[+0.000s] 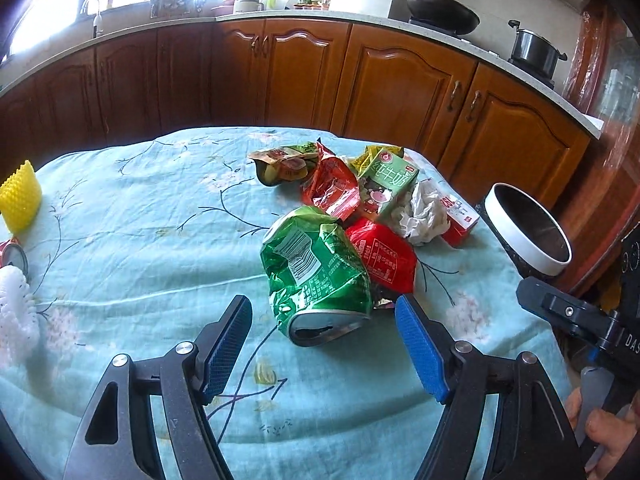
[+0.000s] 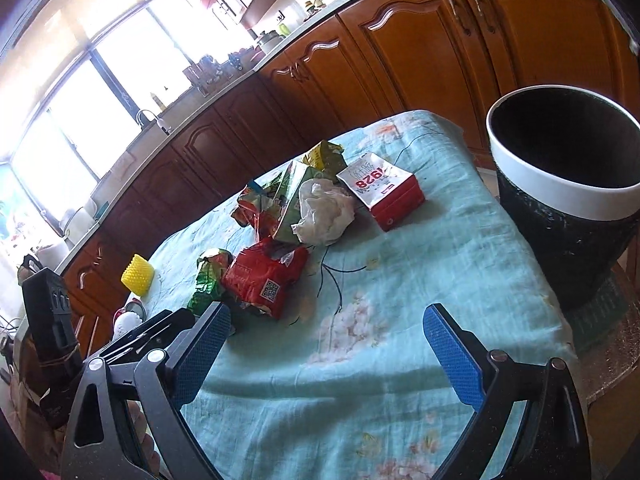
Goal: Collect trash
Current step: 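Grasp the green crushed can with the left tool while the right tool grasps the red wrapper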
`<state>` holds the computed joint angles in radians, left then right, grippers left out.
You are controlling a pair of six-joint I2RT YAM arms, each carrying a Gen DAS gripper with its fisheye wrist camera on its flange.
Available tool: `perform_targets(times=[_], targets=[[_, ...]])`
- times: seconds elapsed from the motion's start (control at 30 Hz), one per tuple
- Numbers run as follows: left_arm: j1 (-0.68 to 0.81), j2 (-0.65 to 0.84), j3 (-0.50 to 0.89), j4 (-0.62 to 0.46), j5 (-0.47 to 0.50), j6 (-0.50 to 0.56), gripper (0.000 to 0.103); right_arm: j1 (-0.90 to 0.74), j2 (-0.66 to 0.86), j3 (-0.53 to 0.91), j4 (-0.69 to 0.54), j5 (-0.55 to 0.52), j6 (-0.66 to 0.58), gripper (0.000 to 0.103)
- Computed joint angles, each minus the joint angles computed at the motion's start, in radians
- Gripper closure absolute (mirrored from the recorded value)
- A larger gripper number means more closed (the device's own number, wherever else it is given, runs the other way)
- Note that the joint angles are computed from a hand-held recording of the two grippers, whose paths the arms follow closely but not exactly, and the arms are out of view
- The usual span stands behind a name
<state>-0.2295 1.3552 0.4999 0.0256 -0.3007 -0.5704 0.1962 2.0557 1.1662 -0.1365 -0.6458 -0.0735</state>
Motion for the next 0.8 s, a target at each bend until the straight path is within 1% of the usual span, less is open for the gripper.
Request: perform_targets(times=[0.03, 0.07, 0.1, 0.13, 0.2, 0.3, 0.37, 0.43, 0.53, 0.57, 0.6, 0.63, 0.7, 0.77, 0.8], targets=[[0.005, 0.017, 0.011, 0.004, 0.002, 0.008, 0.029, 0.009, 0.014, 0.018, -0.011, -0.004, -0.001, 0.008], [0.018, 0.039, 0.018, 0.020, 0.009, 0.024, 0.029, 0.020, 0.033, 0.043, -0.030, -0.009, -0.002, 0.012], [0.024, 0.064, 0.032, 0.027, 0.010, 0.035, 0.029, 0.027, 0.047, 0.061, -0.047, -0.015, -0.003, 0.018], [0.030, 0.090, 0.045, 0.036, 0.010, 0.045, 0.029, 0.036, 0.064, 0.083, -0.064, -0.022, -0.003, 0.021], [0.043, 0.146, 0.063, 0.070, 0.012, 0.068, 0.030, 0.058, 0.101, 0.132, -0.097, -0.033, 0.002, 0.032], [0.065, 0.187, 0.065, 0.102, 0.024, 0.090, 0.032, 0.088, 0.151, 0.198, -0.130, -0.041, 0.019, 0.041], [0.099, 0.187, 0.045, 0.134, 0.067, 0.100, 0.035, 0.108, 0.184, 0.239, -0.145, -0.047, 0.029, 0.041], [0.132, 0.190, 0.030, 0.153, 0.102, 0.111, 0.044, 0.126, 0.212, 0.276, -0.161, -0.053, 0.036, 0.041], [0.179, 0.186, 0.002, 0.195, 0.161, 0.124, 0.044, 0.153, 0.259, 0.331, -0.186, -0.054, 0.046, 0.040], [0.190, 0.185, -0.004, 0.207, 0.174, 0.127, 0.044, 0.160, 0.273, 0.346, -0.193, -0.058, 0.048, 0.042], [0.196, 0.181, -0.010, 0.215, 0.184, 0.130, 0.045, 0.165, 0.283, 0.356, -0.194, -0.063, 0.049, 0.046], [0.203, 0.180, -0.014, 0.224, 0.195, 0.134, 0.046, 0.170, 0.285, 0.355, -0.190, -0.062, 0.047, 0.052], [0.208, 0.174, -0.022, 0.232, 0.205, 0.139, 0.048, 0.175, 0.277, 0.342, -0.181, -0.050, 0.040, 0.090], [0.206, 0.170, -0.025, 0.236, 0.210, 0.149, 0.052, 0.170, 0.254, 0.307, -0.155, -0.047, 0.034, 0.090], [0.197, 0.165, -0.027, 0.237, 0.206, 0.150, 0.059, 0.164, 0.243, 0.294, -0.148, -0.046, 0.026, 0.091]])
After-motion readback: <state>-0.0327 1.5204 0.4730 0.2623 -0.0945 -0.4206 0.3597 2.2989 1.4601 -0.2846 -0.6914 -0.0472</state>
